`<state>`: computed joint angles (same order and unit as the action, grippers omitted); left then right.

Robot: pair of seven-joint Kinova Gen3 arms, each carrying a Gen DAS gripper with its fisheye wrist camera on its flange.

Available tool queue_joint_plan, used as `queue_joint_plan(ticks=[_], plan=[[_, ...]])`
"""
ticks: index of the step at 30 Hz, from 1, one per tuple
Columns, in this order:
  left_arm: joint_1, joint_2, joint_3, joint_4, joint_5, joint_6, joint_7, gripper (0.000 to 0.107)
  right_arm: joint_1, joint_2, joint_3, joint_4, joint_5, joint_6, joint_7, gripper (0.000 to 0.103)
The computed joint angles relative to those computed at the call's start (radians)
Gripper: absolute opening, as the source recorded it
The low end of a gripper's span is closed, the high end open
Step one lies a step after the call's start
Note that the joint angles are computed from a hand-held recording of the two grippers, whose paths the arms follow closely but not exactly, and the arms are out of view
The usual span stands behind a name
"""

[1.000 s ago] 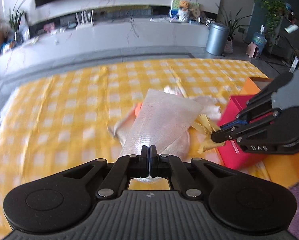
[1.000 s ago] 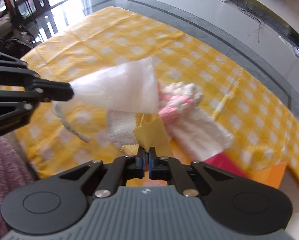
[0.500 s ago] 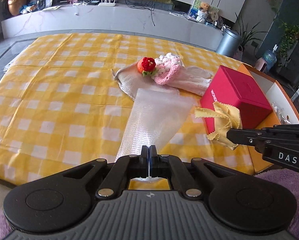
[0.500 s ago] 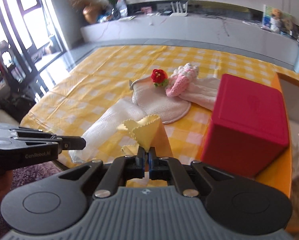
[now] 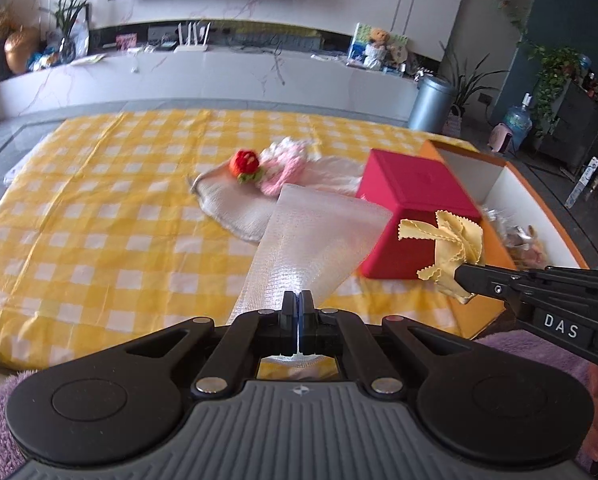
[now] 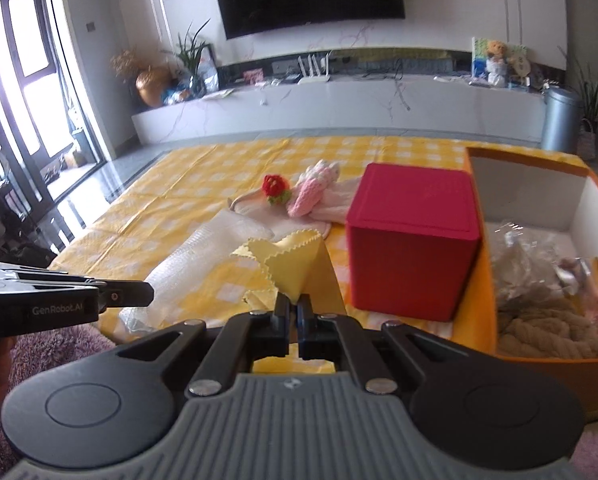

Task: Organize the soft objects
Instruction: 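Lift the pouch and yellow cloth and carry both over the white box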

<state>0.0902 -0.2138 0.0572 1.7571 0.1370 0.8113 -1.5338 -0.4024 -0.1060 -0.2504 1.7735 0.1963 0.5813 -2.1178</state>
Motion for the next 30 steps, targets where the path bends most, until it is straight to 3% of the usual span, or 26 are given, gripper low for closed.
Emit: queue_joint_plan(ticks=[5, 11, 19, 30], plan=[[0.031, 0.001, 0.062, -0.053, -0.046, -0.003, 0.030, 0.000, 0.048, -0.069, -0.002, 0.051, 0.029, -0.051, -0.057, 0.000], [0.093, 0.084, 0.075, -0.164, -0.002, 0.013, -0.008, 0.000, 0.116, -0.141, 0.023, 0.087, 0.008, -0.072, -0.008, 0.000], [0.171, 0.278, 0.119, -0.375, -0.015, 0.028, -0.010, 0.000, 0.180, -0.142, 0.165, 0.066, -0.092, -0.045, 0.194, 0.001], [0.326, 0.571, 0.095, -0.723, -0.170, 0.168, 0.001, 0.000, 0.275, 0.036, 0.283, -0.085, -0.265, 0.036, 0.554, 0.000]])
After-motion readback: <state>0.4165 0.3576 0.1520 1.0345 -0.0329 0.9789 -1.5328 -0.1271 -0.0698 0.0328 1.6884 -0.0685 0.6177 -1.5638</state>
